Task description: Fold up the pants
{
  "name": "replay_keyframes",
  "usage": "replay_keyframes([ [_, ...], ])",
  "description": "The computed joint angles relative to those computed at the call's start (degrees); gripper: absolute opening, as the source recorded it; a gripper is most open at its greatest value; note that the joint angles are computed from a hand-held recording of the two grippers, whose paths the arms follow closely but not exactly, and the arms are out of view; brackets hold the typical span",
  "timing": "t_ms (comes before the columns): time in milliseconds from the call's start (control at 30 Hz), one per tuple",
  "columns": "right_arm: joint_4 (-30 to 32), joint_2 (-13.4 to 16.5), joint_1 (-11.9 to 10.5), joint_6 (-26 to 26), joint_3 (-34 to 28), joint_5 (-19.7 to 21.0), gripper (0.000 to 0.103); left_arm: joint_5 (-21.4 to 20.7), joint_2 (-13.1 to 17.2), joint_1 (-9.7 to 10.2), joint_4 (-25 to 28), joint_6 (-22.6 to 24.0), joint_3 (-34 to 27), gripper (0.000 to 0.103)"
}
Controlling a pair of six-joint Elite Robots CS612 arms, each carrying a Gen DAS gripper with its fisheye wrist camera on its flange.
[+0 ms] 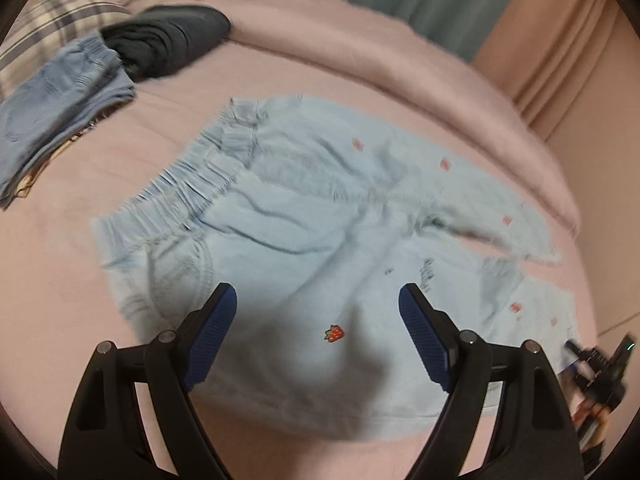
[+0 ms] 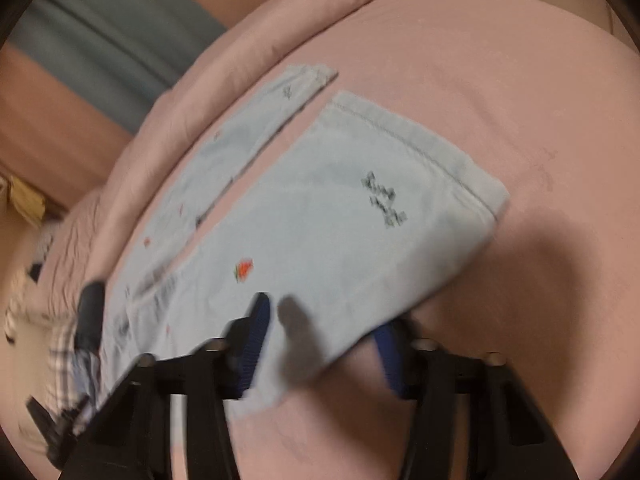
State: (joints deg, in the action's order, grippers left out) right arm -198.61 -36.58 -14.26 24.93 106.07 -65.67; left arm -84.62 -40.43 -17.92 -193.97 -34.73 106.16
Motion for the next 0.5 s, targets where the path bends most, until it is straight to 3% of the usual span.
replay_keyframes([
  [33,-0.8,0.1,0.2,1.2,-0.2,-0.4,0.004,0.8,0.2,-0.17,1.9,0.7,-0.5,0.084],
  [133,-4.5,-0.8,0.5,2.1,1.5,-4.5,0.003,3.1,0.6,-0.53,5.2,2.1,-1.0,0.084],
  [200,-4.5,-2.3,1.0,1.0,3.1,-9.3,0.002,3.0,1.0,-0.24,6.4,2.7,-1.0,0.084],
  [300,2.5,-3.5,1.6,-0.5,3.6,-14.3,0.002,3.7,1.4,-0.35,5.8,4.3,-0.8,0.084],
  [367,6.7,-3.1,1.3,-1.8,3.0,-13.4,0.002,3.9,1.2,-0.38,6.1,5.4,-0.8,0.084],
  [400,5.3,-3.2,1.0,-1.2,3.4,-12.9,0.003,3.4,1.0,-0.23,6.3,5.6,-0.8,0.084],
  [433,5.2,-3.7,1.0,-0.5,3.8,-14.2,0.012,2.5,0.7,0.06,6.1,5.4,-0.6,0.084],
  [467,4.7,-4.6,1.3,0.6,4.4,-17.8,0.025,1.4,0.3,0.42,5.2,5.0,-0.2,0.084],
  [500,4.2,-5.5,2.1,0.8,4.7,-23.2,0.029,0.8,0.0,0.71,3.7,4.7,0.3,0.084],
])
